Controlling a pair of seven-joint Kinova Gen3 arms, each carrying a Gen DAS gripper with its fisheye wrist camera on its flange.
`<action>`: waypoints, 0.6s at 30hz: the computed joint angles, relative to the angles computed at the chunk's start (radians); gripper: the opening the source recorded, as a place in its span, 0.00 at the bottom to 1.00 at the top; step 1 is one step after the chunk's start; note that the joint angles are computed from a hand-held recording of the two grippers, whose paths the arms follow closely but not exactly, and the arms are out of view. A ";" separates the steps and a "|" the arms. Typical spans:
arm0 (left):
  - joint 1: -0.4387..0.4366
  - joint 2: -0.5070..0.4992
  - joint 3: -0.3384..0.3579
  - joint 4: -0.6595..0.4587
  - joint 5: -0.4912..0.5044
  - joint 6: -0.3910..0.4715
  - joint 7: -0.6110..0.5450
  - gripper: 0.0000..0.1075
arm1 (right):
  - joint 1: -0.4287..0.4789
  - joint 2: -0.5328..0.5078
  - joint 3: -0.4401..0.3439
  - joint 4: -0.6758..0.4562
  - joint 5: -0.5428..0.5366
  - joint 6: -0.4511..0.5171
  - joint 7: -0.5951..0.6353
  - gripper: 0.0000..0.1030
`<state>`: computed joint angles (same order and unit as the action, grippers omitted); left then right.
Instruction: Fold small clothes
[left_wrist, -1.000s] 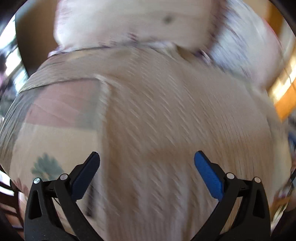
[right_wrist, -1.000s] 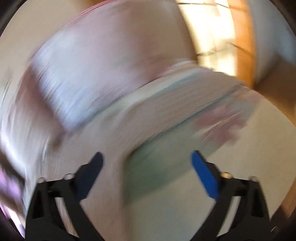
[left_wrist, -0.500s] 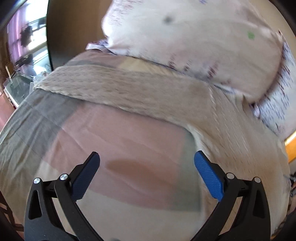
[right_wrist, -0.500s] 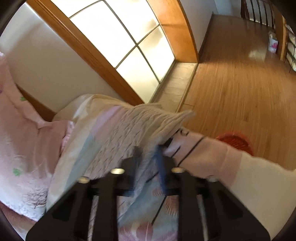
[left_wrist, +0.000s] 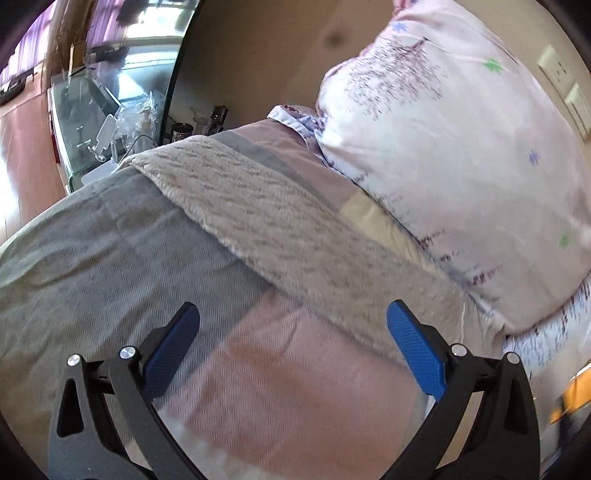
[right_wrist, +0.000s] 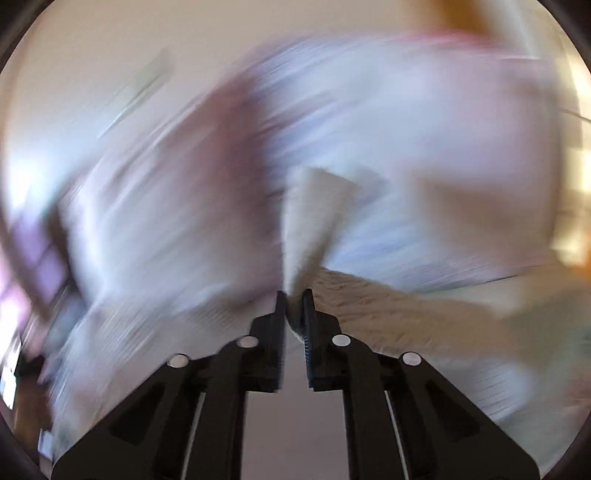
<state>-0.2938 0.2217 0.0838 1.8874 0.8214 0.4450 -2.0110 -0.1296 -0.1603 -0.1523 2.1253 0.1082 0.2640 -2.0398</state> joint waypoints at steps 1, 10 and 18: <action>-0.010 0.008 0.002 -0.008 0.016 0.003 -0.008 0.93 | -0.024 0.033 -0.046 -0.002 0.041 -0.001 -0.028 0.55; -0.091 0.121 0.000 -0.130 0.053 0.042 0.093 0.67 | 0.186 -0.203 -0.160 0.126 0.254 0.061 -0.366 0.86; -0.017 0.204 -0.117 -0.320 -0.146 0.194 0.351 0.10 | 0.391 -0.379 -0.018 0.181 0.082 0.165 -0.193 0.91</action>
